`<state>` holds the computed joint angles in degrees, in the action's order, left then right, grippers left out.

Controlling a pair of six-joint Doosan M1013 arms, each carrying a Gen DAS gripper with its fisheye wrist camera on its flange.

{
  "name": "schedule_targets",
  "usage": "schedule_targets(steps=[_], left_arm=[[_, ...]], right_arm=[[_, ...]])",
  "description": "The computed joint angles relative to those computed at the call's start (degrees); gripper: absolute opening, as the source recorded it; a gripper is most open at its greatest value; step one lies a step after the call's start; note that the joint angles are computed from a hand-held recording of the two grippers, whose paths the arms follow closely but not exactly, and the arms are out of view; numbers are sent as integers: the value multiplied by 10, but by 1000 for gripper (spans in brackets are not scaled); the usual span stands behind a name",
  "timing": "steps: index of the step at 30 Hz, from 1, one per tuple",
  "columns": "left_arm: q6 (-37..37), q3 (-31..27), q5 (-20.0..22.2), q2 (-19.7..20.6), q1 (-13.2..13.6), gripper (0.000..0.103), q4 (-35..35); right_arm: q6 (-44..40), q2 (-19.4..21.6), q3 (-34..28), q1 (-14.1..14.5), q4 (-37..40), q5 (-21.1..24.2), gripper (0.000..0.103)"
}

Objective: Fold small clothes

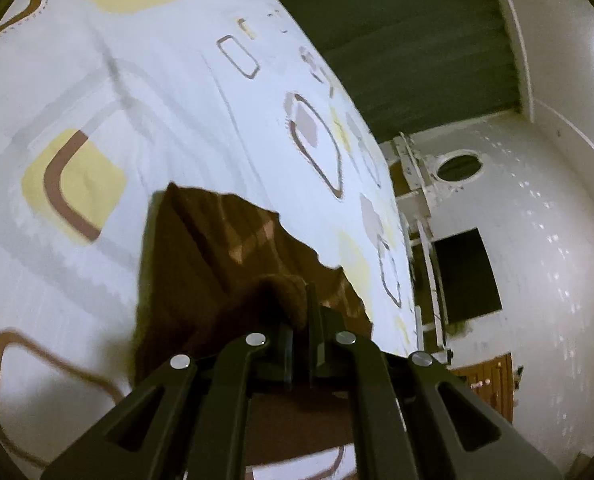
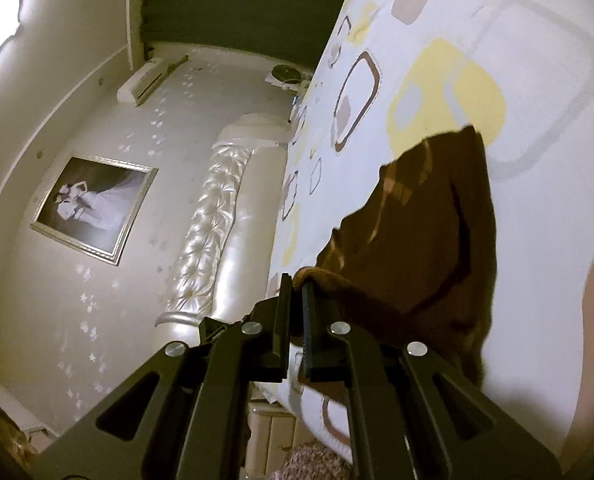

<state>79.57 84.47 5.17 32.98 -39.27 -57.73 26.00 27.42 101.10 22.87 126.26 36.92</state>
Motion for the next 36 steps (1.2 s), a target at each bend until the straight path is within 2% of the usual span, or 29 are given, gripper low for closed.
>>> schedule_targets(steps=[1, 4, 11, 15, 18, 22, 27, 36], left_arm=[[-51, -8, 6, 7, 3, 5, 46], [-149, -25, 20, 23, 12, 5, 128], [-173, -47, 30, 43, 24, 5, 137], [-249, -67, 48, 55, 29, 5, 215], [-282, -75, 55, 62, 33, 5, 244], [-296, -73, 57, 67, 36, 5, 243], [-258, -65, 59, 71, 41, 5, 180], [-239, -66, 63, 72, 46, 5, 173]], right_arm=[[6, 5, -5, -2, -2, -3, 4], [32, 20, -24, -8, -16, -15, 4], [72, 55, -67, -17, -39, -36, 4], [89, 70, -87, -21, -50, -48, 4], [114, 80, -102, -23, -72, -60, 4], [145, 92, -117, -25, -97, -75, 4], [185, 104, -130, -26, -131, -88, 4], [206, 118, -147, -25, -143, -106, 4]])
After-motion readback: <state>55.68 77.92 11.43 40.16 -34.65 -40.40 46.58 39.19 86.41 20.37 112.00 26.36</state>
